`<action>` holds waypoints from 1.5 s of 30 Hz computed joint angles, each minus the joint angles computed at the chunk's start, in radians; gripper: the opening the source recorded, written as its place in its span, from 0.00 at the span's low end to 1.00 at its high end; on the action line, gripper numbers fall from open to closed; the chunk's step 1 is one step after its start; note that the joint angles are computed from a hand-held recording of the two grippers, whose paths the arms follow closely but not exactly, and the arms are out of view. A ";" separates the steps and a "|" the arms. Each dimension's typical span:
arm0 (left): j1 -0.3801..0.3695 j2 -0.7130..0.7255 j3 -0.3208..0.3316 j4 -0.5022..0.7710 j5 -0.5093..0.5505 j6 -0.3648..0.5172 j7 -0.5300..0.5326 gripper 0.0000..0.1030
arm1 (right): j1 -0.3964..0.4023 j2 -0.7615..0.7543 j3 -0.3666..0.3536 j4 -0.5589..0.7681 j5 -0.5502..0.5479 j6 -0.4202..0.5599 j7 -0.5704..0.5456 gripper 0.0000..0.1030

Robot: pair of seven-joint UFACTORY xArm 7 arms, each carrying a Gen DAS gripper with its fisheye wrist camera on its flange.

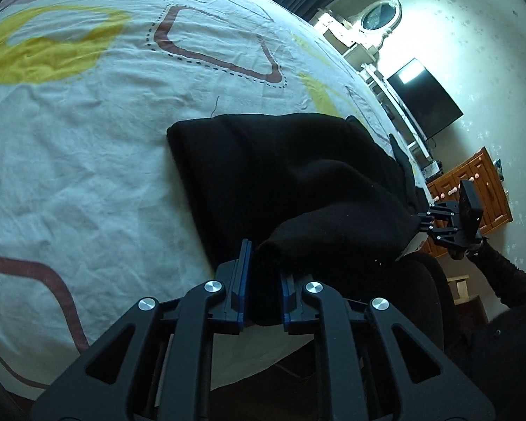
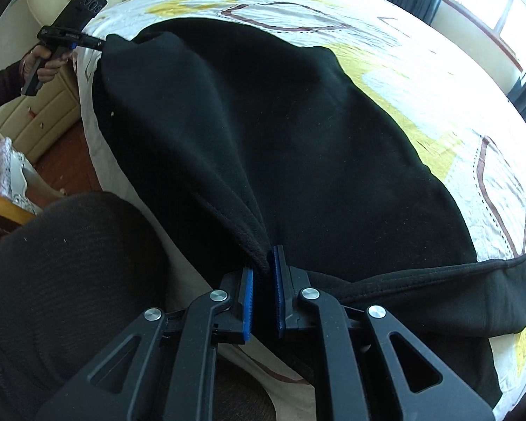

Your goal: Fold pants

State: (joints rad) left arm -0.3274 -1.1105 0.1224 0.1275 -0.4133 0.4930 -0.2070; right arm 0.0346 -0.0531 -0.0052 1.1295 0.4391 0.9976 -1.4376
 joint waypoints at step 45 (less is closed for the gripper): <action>0.095 0.116 -0.628 -0.020 0.137 -0.372 -1.307 0.38 | -0.148 0.056 -0.035 -0.125 0.686 0.434 0.844 0.08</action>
